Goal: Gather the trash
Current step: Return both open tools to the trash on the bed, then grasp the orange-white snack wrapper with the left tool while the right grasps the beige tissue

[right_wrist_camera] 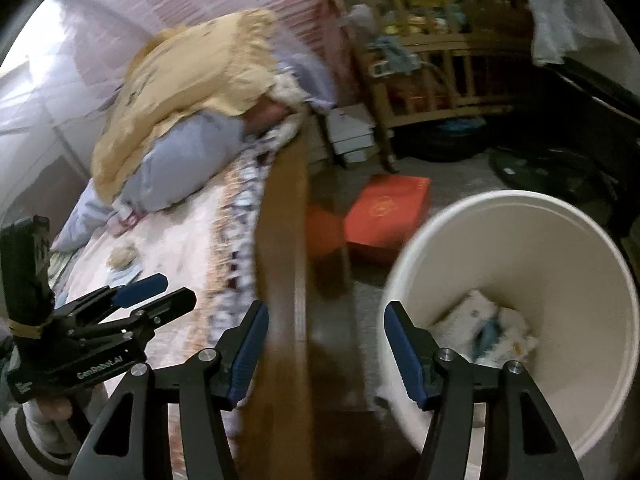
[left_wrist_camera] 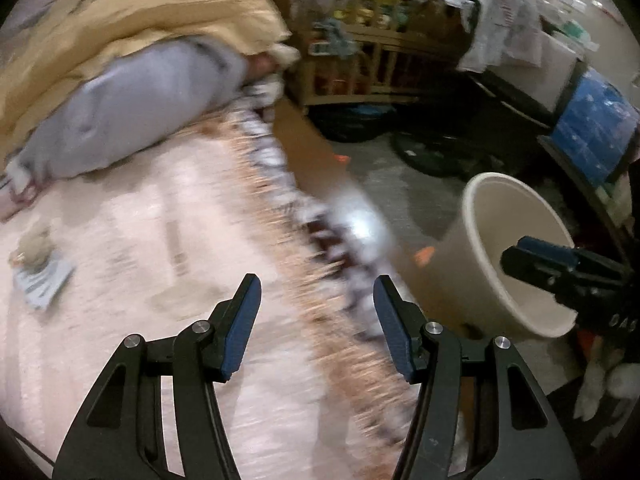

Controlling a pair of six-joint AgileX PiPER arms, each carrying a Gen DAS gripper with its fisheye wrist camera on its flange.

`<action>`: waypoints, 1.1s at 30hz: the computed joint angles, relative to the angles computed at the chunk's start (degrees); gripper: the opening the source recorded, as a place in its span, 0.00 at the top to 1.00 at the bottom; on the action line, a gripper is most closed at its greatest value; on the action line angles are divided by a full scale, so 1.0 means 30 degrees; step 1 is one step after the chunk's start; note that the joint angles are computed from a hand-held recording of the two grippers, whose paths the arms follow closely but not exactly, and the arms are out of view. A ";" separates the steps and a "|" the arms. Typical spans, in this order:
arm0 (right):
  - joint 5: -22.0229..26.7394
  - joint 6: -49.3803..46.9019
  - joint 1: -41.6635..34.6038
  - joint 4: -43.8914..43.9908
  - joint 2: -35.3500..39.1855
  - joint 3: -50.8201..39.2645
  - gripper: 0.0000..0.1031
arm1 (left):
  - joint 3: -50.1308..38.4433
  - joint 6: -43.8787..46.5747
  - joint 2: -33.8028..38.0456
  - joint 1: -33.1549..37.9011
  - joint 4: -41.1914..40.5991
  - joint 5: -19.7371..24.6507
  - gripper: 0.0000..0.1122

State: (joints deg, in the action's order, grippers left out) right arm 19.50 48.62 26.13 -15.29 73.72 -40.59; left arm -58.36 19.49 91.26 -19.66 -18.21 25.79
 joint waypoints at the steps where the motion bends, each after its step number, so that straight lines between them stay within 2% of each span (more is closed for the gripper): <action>1: -0.0184 -0.0012 0.0488 0.0110 0.0659 -0.0485 0.44 | 0.0172 0.0403 -0.0117 0.0450 -0.0152 0.0001 0.49; 4: -0.0278 0.0527 0.1664 -0.0347 0.2149 -0.1692 0.43 | 0.0621 0.2033 -0.0359 0.2630 -0.0721 0.0024 0.49; 11: 0.0067 -0.0502 0.3821 0.0380 0.5533 -0.5112 0.41 | 0.0409 0.5383 0.0081 0.7514 -0.3258 0.0731 0.49; 19: 0.0528 -0.2898 0.5033 0.2127 0.8554 -0.8702 0.40 | -0.2667 0.6667 0.3173 1.2567 -0.5020 0.1396 0.49; 21: 0.1004 -0.4251 0.5334 0.2941 0.9899 -1.0517 0.40 | -0.3747 0.6803 0.4208 1.3350 -0.5251 0.1627 0.49; 25: 0.1407 -0.5738 0.5445 0.4200 1.1260 -1.2206 0.39 | -0.6039 0.7155 0.6285 1.4044 -0.6326 0.2238 0.49; 33: 0.1867 -0.7232 0.5021 0.5701 1.2309 -1.3414 0.39 | -1.0868 0.5568 1.0520 1.3829 -0.6141 0.3996 0.49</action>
State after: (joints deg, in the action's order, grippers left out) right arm 25.10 26.92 41.19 1.82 110.65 -80.84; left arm -90.96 36.20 122.82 21.83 -36.63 37.78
